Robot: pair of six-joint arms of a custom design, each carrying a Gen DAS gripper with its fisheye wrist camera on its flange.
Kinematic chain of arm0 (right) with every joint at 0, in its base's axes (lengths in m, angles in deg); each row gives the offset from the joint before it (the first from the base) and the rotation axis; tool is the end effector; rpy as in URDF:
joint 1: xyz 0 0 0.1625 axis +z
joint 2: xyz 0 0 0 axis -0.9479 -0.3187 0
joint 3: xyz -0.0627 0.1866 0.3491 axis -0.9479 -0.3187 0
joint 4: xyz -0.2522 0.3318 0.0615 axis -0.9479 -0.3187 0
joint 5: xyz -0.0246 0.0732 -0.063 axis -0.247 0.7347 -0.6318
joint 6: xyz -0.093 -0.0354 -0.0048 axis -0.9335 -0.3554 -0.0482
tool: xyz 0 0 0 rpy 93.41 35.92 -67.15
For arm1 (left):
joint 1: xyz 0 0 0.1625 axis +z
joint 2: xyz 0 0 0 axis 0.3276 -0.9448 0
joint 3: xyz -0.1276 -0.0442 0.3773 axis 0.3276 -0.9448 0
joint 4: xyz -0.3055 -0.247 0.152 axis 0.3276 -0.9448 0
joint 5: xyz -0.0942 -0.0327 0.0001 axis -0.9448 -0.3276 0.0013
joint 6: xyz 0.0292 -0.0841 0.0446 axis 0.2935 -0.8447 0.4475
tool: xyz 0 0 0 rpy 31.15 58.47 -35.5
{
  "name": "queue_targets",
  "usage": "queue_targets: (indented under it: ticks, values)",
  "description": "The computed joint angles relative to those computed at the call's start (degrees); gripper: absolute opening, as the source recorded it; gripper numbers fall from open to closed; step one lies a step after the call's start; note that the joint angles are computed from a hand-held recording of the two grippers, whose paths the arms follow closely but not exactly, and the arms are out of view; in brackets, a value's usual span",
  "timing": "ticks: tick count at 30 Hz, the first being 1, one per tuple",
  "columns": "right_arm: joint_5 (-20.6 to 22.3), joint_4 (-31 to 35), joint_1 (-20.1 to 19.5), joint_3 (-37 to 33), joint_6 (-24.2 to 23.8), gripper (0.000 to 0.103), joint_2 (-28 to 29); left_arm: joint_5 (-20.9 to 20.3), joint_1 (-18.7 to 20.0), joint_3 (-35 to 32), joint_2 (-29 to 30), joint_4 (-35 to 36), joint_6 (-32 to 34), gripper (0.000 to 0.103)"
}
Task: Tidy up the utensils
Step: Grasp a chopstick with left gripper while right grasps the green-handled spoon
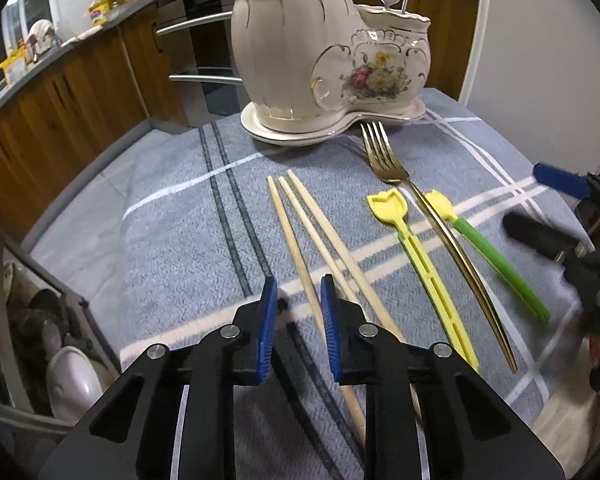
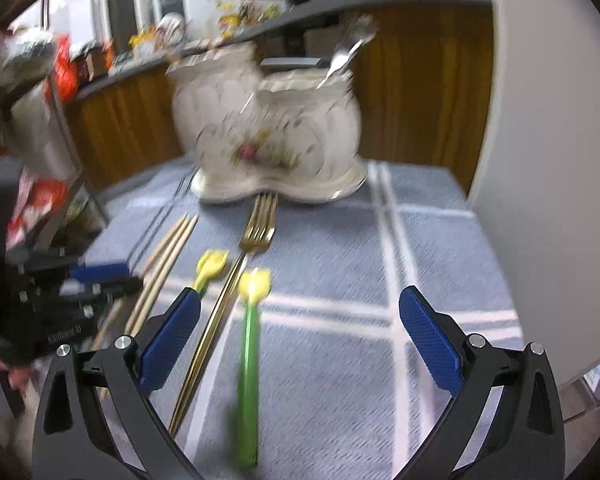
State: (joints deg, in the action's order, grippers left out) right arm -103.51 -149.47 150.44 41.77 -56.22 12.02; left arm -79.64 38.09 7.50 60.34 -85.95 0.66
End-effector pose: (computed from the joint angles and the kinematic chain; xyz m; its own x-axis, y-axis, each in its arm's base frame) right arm -0.0279 -0.6899 0.2112 -0.7382 -0.0418 0.6733 -0.5112 0.6859 -0.5179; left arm -0.2678 -0.7725 -0.0975 -0.5722 0.5125 -0.6403 0.7318 0.6715 -0.1165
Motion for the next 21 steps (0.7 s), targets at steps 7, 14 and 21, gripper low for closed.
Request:
queue_targets:
  ticks: [7, 14, 21]
  values:
    - [-2.1, 2.7, 1.3, 1.6, -5.9, 0.07, -0.7, -0.9, 0.1, 2.1, -1.4, -0.2, 0.8, 0.023]
    - [-4.1, 4.1, 1.0, -0.2, -6.8, 0.04, 0.9, -0.8, 0.1, 1.8, -1.0, -0.8, 1.5, 0.023]
    - [-1.1, 7.0, 0.3, -0.5, -3.8, 0.014, 0.7, -0.4, 0.0, 1.6, -0.7, -1.4, 2.5, 0.023]
